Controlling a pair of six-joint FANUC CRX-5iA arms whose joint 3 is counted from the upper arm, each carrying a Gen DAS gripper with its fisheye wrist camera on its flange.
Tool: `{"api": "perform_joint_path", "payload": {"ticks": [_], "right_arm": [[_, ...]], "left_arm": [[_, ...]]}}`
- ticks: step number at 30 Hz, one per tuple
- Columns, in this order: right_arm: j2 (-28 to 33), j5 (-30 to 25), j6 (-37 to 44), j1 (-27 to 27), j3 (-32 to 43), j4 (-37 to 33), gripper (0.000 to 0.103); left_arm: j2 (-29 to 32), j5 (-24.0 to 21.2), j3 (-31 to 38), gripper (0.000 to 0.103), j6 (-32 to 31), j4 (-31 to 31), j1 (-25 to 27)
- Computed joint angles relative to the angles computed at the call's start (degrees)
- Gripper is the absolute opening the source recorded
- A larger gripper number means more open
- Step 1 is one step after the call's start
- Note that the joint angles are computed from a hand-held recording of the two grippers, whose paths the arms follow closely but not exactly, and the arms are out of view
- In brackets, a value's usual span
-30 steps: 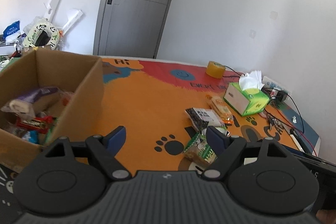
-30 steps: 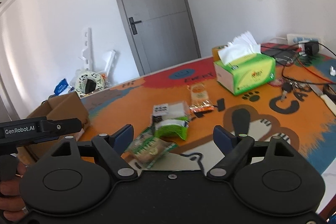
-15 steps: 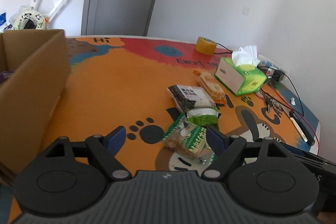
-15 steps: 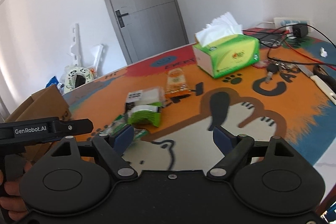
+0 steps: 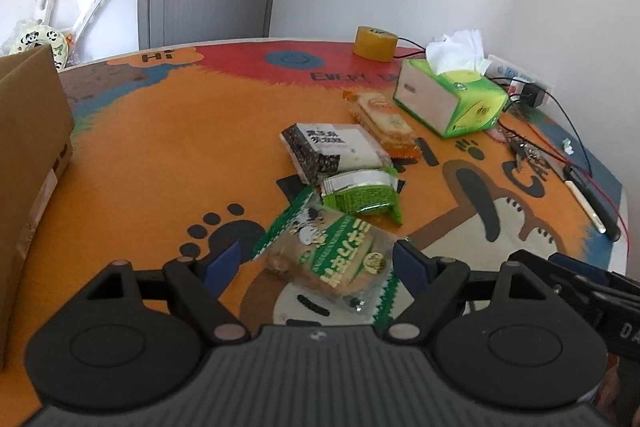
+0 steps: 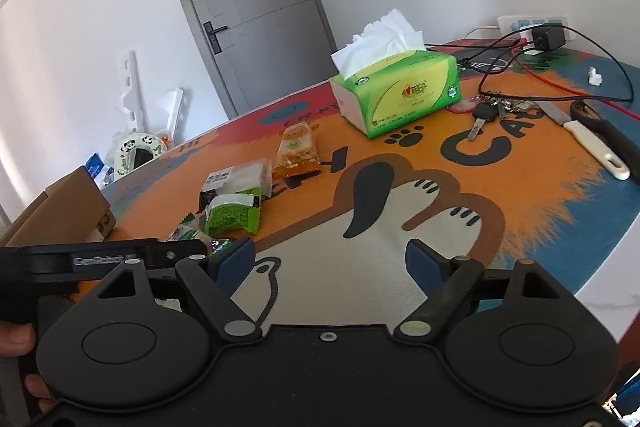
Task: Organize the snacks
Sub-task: 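Grasp the green-printed bread packet with the left gripper while the right grasps the green cake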
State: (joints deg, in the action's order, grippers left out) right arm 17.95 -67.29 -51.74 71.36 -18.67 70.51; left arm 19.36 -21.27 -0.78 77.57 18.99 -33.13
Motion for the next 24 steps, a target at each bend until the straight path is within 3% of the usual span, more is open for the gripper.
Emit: {"api": "perform_joint_path", "payload": {"ticks": [4,7,14,17,19,24], "right_arm": [[0.2,1.4,0.2,-0.6,0.1,0.4,0.082],[0.6,1.4,1.2,-0.7,0.9,0.0,0.082],[0.9,0.7,2.4,-0.8,2.0,-0.4,0.082],[1.1,1.0,2.8,-1.0,2.3,-0.3,0.082],[1.2,1.5,2.9,-1.3,2.5,0.1,0.082],[2.0,3.1,3.9,-2.2,3.6,0.5,0.082]], "left_arm": [[0.6,0.1,0.9,0.085,0.9,-1.0,-0.3],[0.7,1.1,-0.4,0.086,-3.8,3.6,-0.5],[1.2,2.3,0.2,0.088,-3.7,0.7,-1.1],[1.1,2.0,0.6,0.084,-2.4,-1.6,-1.0],[0.8,2.7,0.1,0.076,-1.9,-2.0,-0.7],[-0.3,5.4,-3.1,0.066,-6.7,4.1,0.0]]}}
